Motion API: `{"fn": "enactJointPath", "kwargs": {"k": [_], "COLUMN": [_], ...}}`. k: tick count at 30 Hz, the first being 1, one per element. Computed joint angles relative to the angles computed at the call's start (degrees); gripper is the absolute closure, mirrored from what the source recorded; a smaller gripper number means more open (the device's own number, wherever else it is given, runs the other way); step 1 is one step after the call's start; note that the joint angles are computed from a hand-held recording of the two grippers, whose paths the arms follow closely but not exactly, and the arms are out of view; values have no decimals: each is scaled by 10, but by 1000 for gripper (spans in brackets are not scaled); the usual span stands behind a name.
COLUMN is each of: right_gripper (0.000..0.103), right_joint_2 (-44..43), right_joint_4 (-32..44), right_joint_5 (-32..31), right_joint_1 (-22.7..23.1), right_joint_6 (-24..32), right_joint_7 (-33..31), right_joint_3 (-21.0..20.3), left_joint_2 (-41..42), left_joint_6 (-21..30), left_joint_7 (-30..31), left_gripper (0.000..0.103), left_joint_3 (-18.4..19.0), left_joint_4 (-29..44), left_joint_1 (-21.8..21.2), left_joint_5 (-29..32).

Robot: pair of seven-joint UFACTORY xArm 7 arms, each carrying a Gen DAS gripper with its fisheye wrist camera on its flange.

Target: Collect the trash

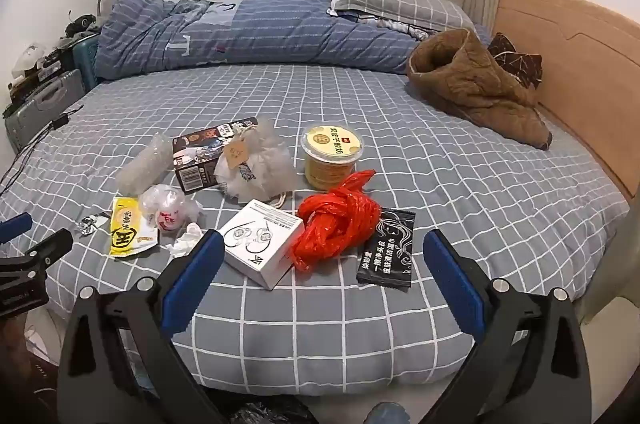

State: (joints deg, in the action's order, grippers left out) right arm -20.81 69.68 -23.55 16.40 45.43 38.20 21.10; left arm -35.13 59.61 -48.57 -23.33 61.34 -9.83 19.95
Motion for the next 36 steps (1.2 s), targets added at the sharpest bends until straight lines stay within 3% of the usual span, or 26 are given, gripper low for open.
{"fn": "enactJointPath", "kwargs": {"k": [8,12,36], "right_gripper": [7,7,7], "right_joint_2": [7,7,6], "right_joint_4": [8,14,0], "right_joint_5": [9,13,6], "right_joint_1": [2,3,2], "right_joint_6": [11,13,-4], "right_joint_7": [-7,-9,1], "right_joint_3": [-5,-5,-4], "left_joint_2": [-10,-3,2], "left_joint_6": [-10,12,25], "left_joint_7": [8,2,-3], "left_gripper": [6,6,6], "left_joint_3": [6,-1,4], "left_joint_4": [-8,0,7], "left_joint_1": [-2,5,0], "left_joint_5": [-1,1,0]}}
